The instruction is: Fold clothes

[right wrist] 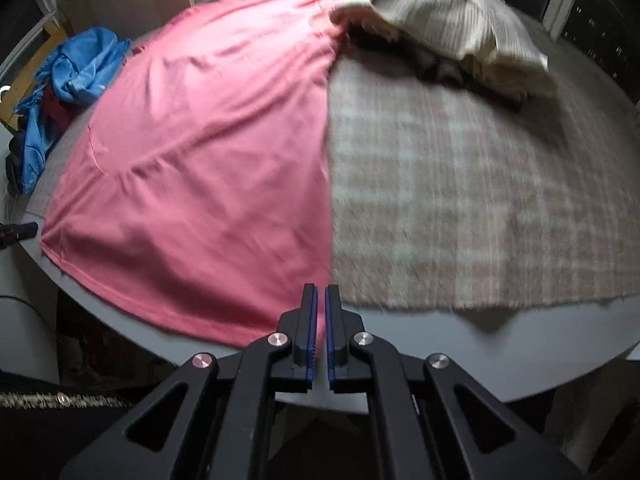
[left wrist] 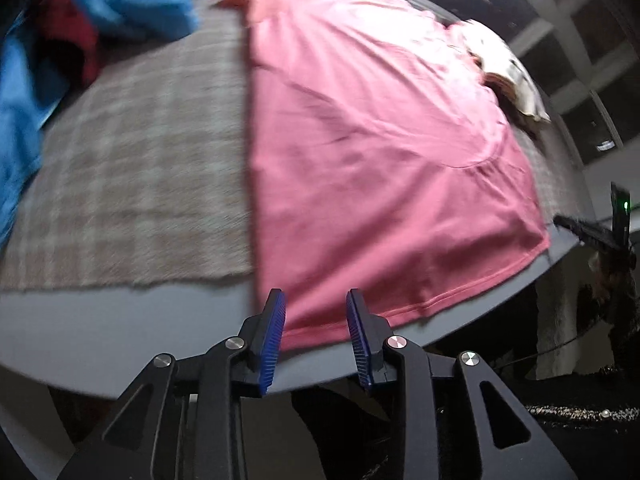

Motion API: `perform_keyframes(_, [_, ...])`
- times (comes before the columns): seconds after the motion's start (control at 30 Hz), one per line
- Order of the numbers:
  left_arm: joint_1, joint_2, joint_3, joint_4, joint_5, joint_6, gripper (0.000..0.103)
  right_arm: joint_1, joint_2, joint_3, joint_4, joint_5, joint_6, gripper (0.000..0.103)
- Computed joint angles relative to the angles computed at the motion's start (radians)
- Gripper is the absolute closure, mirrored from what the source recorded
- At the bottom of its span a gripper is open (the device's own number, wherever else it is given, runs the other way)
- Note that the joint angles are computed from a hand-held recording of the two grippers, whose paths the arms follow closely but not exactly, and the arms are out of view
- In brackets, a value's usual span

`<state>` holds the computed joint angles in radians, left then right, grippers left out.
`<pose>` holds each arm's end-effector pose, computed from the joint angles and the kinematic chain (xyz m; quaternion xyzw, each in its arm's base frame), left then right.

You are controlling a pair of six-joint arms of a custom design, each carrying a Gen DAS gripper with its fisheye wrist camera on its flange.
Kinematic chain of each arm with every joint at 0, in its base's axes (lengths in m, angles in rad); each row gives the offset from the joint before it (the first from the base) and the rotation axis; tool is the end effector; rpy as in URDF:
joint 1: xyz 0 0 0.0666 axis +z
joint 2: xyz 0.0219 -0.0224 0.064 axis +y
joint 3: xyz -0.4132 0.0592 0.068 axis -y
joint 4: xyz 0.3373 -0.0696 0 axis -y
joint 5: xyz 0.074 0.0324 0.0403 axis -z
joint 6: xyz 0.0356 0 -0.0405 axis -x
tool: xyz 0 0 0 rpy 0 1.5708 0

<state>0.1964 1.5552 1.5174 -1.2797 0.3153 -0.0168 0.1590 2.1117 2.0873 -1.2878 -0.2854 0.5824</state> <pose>0.4410 0.0761 0.4276 -0.0681 0.9775 -0.1416 0.1406 0.6478 0.1136 0.3370 -0.3727 0.9083 0.1111 0.1544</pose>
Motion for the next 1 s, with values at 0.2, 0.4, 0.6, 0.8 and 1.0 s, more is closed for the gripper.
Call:
perform_keyframes(0.2, [-0.055, 0.019, 0.052, -0.005, 0.065, -0.046, 0.073, 0.030, 0.035, 0.061, -0.039, -0.090, -0.005, 0.098])
perform_keyframes(0.4, [-0.163, 0.094, 0.099, -0.014, 0.041, -0.135, 0.073, 0.061, 0.030, -0.005, 0.013, -0.101, -0.013, 0.098])
perform_keyframes(0.6, [-0.140, 0.054, 0.080, -0.064, -0.014, -0.159, 0.072, 0.046, -0.036, -0.118, 0.032, -0.042, 0.049, 0.098])
perform_keyframes(0.8, [-0.059, 0.033, 0.141, -0.113, 0.026, -0.145, 0.072, -0.018, -0.050, -0.051, -0.017, -0.134, -0.076, 0.098])
perform_keyframes(1.0, [-0.037, 0.072, 0.241, -0.066, 0.052, -0.115, 0.068, -0.023, -0.002, 0.158, -0.057, -0.292, -0.168, 0.076])
